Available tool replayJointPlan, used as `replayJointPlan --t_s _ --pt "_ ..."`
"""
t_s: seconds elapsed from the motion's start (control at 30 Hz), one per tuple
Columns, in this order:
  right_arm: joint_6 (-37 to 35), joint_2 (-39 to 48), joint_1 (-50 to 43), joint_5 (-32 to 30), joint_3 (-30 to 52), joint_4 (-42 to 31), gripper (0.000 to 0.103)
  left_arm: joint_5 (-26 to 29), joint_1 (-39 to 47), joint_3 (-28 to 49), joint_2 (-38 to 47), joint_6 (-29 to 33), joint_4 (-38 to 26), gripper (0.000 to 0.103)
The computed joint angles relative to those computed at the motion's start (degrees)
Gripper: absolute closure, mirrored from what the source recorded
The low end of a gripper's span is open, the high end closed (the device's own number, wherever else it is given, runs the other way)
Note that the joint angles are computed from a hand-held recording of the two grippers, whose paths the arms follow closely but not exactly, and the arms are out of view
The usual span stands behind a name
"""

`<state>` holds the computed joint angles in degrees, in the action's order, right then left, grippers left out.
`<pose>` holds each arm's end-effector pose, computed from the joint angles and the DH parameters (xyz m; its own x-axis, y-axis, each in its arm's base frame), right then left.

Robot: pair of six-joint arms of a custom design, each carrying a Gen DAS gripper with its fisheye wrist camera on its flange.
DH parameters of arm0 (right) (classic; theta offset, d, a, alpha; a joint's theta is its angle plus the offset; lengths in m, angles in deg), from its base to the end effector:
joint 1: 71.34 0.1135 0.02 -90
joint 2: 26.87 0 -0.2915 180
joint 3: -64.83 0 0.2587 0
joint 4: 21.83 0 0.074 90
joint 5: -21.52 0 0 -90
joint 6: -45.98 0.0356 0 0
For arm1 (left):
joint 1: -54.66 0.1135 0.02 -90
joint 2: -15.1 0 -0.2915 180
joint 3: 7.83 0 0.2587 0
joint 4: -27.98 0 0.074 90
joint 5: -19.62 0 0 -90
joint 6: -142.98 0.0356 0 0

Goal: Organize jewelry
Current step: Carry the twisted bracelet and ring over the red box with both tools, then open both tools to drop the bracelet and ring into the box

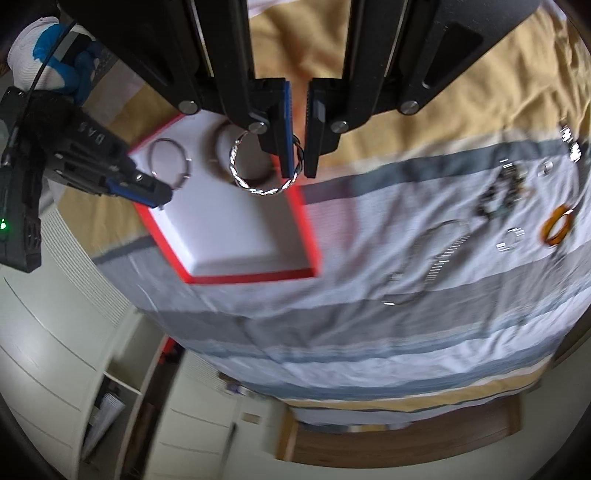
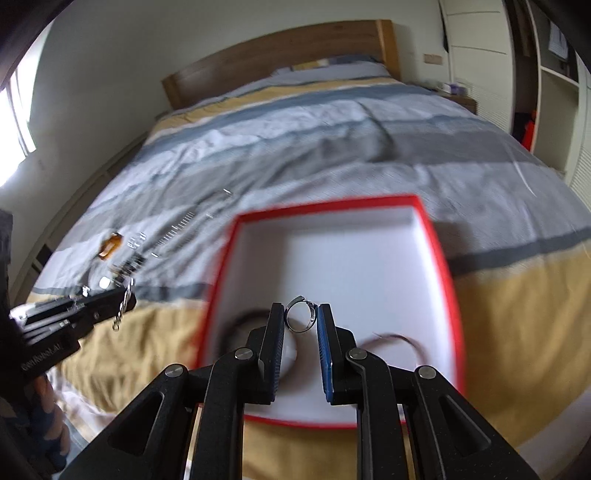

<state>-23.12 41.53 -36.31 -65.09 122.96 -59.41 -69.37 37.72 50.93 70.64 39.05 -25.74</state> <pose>0.1984 0.1365 0.2572 -0.7600 -0.0978 -0.6426 -0.2884 0.9367 0.1984 0.1749 -0.0539 0.2838 -0.7892 -0.0113 -0.6141 0.1155 0.9793 -0.1663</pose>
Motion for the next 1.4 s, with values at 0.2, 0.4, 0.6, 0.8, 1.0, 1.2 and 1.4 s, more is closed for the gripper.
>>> replayJointPlan --t_s 0.2,0.4,0.6,0.8,1.0,1.2,1.4 --pt "-3.62 -0.8 -6.64 -2.48 -4.79 -0.46 0.085 -4.0 -9.53 -0.78 9.32 -3.51 5.8 0.098" --pt "-6.49 0.86 -8.54 -3.55 -6.08 0.17 0.085 -7.21 -12.79 -0.58 16.37 -3.55 8.61 0.098" --pt "-8.7 3.2 -8.74 -3.43 -5.98 0.76 0.085 -6.53 -12.01 -1.07 18.98 -2.48 9.92 0.098" --pt "-9.04 5.15 -8.35 -2.34 -4.69 -0.3 0.085 -6.33 -12.26 -0.34 21.21 -3.01 10.26 0.097" --pt "-9.24 4.95 -8.29 -1.88 -4.27 -1.99 0.083 -5.86 -12.54 0.79 23.14 -3.64 10.29 0.097" --pt "-8.42 3.71 -8.6 -1.63 -4.01 -3.53 0.073 -3.67 -10.92 0.32 19.57 -3.74 8.57 0.093" --pt "-6.92 -1.76 -8.84 -1.18 -3.26 -7.18 0.073 -2.96 -9.07 0.87 11.37 -4.05 4.31 0.085"
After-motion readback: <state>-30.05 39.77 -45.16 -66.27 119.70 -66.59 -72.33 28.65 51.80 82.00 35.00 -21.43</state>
